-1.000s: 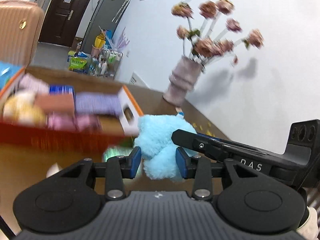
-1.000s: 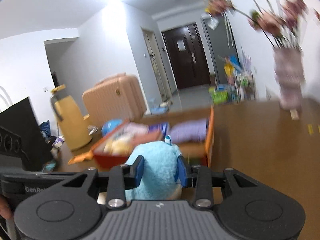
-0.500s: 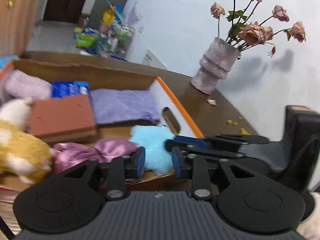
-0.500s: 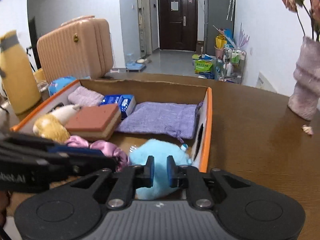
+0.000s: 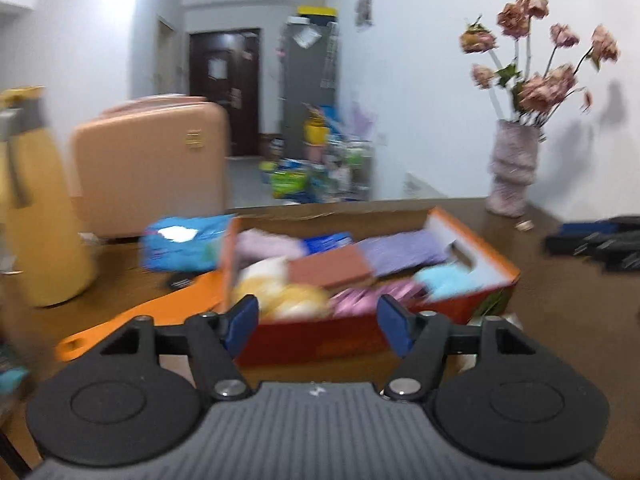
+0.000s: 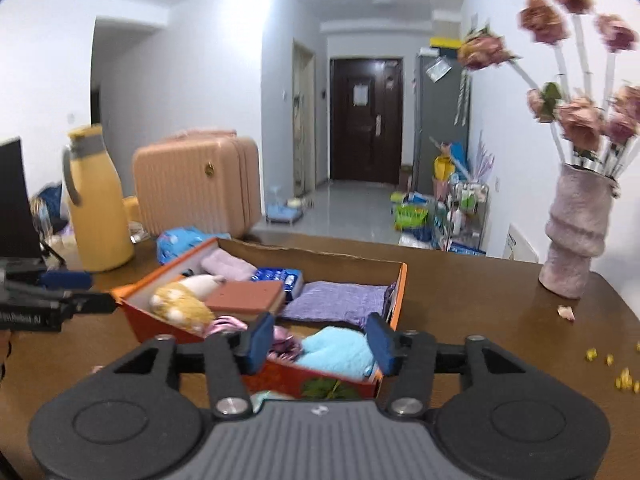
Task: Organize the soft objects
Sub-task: 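Withdraw both grippers from the box back over the table, then grasp the clear plastic wrapper with the left gripper while the right grasps the white triangular sponge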
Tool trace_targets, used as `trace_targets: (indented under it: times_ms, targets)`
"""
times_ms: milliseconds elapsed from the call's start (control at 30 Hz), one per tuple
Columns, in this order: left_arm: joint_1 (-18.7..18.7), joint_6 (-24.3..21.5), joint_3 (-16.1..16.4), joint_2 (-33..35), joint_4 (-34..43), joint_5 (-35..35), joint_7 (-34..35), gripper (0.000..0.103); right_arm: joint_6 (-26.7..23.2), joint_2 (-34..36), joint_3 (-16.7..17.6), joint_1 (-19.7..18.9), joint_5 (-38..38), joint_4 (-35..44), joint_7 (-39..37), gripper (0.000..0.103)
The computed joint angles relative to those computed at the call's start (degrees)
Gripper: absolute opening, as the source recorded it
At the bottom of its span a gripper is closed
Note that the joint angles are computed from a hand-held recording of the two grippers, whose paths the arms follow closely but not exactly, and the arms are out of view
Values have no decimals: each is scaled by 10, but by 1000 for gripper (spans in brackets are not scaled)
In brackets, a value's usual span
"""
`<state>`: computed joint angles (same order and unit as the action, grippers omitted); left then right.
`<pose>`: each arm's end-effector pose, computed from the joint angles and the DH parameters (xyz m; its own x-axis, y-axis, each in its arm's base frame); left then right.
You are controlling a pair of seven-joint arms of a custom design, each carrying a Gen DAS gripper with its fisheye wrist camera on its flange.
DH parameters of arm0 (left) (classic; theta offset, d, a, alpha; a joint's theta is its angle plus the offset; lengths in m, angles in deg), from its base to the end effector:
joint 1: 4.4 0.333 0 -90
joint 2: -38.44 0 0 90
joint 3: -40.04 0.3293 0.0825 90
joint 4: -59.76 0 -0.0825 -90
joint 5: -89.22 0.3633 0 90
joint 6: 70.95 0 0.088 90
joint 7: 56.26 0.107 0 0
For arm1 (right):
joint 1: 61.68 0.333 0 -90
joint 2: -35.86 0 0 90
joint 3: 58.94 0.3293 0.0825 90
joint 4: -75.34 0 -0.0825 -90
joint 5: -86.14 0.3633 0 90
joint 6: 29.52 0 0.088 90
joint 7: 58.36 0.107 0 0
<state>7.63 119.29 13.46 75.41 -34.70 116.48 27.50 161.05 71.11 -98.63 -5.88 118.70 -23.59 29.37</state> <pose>0.7024 -0.1452 0.4268 -0.4001 -0.9164 -0.0093 -0.4069 0.1867 -0.8942 0.6489 0.2448 0.4574 0.0594 -0.9970 -0.0503 -0.4080 0.0217 -0.9127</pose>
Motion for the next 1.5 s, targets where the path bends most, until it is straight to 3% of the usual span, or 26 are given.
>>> trace_targets:
  times_ms: [67, 200, 267, 333, 400, 500, 600, 667, 767, 900, 967, 1000, 1133, 1233, 1300, 1433, 1500]
  targets:
    - [-45, 49, 86, -49, -73, -24, -29, 75, 55, -11, -1, 30, 24, -47, -2, 59]
    - [-83, 110, 167, -102, -177, -35, -56, 82, 105, -17, 0, 85, 96, -108, -19, 69]
    - [-68, 139, 169, -117, -218, -17, -75, 82, 121, -12, -2, 115, 142, -127, -28, 69]
    - [-28, 144, 146, -128, -243, 23, -121, 82, 126, -3, -7, 145, 197, -134, -37, 69]
    - [-3, 149, 135, -134, -258, 61, -158, 83, 164, -8, 20, 147, 221, -151, -27, 71]
    - [-18, 159, 157, -137, -268, 79, -166, 83, 195, -26, 74, 122, 215, -170, -8, 72]
    - [-31, 156, 170, -139, -274, 82, -164, 83, 181, -8, 55, 158, 310, -146, -87, 72]
    - [-15, 149, 155, -135, -268, 110, -185, 83, 193, -10, 67, 156, 322, -144, -100, 72]
    - [-22, 144, 160, -132, -266, 116, -186, 83, 201, -18, 91, 138, 321, -140, -110, 72]
    - [34, 119, 102, -110, -236, 189, -240, 83, 197, -15, 117, 114, 335, -123, -134, 72]
    - [33, 114, 98, -103, -224, 199, -244, 83, 194, -13, 132, 98, 337, -114, -139, 72]
    - [47, 109, 82, -95, -214, 218, -252, 83, 194, -14, 140, 90, 337, -111, -142, 72]
    - [125, 71, -22, -55, -173, 306, -280, 83, 190, -13, 166, 61, 349, -100, -159, 72]
    - [187, 27, -116, -7, -151, 339, -254, 84, 186, -12, 179, 45, 372, -86, -183, 72]
    - [201, 2, -148, 16, -141, 333, -229, 84, 185, -12, 192, 31, 373, -80, -193, 72]
    - [206, -11, -166, 42, -122, 299, -199, 84, 176, -7, 209, 10, 397, -58, -235, 72]
    - [190, -10, -143, 38, -107, 270, -202, 83, 169, -3, 219, -3, 403, -45, -252, 72]
